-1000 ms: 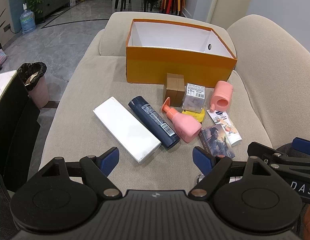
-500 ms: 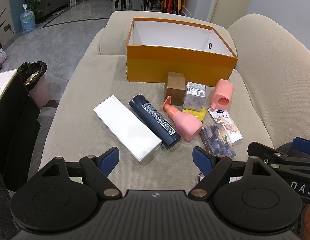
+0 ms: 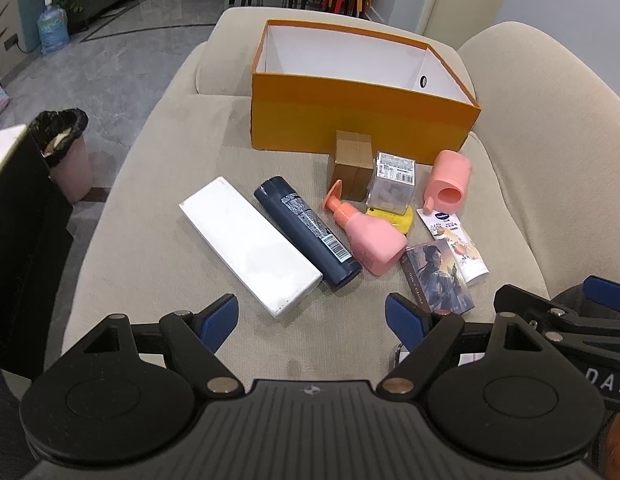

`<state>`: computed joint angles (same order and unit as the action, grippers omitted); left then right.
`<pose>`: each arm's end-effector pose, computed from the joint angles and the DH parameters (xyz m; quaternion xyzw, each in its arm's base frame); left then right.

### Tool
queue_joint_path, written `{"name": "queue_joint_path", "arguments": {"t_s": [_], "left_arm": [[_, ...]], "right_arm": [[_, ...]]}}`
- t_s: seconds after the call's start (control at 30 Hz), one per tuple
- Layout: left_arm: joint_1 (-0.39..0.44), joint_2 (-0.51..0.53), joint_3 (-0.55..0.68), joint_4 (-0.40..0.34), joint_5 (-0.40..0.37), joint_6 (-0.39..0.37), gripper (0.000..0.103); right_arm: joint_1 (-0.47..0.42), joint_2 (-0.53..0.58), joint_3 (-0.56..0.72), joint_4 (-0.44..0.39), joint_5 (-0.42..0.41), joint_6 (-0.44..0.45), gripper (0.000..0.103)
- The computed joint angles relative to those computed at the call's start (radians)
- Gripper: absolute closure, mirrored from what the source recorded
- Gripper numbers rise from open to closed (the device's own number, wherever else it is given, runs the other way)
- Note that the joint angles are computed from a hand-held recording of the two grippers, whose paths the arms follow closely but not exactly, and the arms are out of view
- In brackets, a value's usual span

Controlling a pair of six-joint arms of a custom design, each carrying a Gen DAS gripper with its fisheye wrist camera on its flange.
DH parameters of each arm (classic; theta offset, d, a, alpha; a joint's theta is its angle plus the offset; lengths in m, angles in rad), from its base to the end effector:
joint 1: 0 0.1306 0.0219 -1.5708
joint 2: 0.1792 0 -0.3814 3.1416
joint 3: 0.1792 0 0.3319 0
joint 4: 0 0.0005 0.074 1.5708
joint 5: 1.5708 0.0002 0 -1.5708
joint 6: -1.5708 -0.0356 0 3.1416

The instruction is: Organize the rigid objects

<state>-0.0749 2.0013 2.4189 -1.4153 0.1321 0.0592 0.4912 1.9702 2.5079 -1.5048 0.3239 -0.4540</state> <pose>0.6007 -0.0503 0.4859 0.0262 0.9570 -0.0821 0.2771 0.5140 0.2615 0.5311 0.0304 0.9430 -0.0035 0.3313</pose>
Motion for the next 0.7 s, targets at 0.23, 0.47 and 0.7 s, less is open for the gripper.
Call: {"name": "queue_joint_path", "arguments": {"t_s": [0.23, 0.47, 0.7], "left_arm": [[0.022, 0.067, 0.067, -0.021, -0.008, 0.063, 0.005], [0.023, 0.164, 0.194, -0.080, -0.047, 0.095, 0.005], [0.015, 0.257, 0.337, -0.147, -0.069, 0.105, 0.005]], "right_arm": [[-0.011, 0.013, 0.016, 0.005, 0.000, 0.011, 0.002], [-0.030, 0.063, 0.098, -0.043, 0.009, 0.013, 0.002], [-0.050, 0.119, 0.185, -0.082, 0.013, 0.020, 0.002]]}}
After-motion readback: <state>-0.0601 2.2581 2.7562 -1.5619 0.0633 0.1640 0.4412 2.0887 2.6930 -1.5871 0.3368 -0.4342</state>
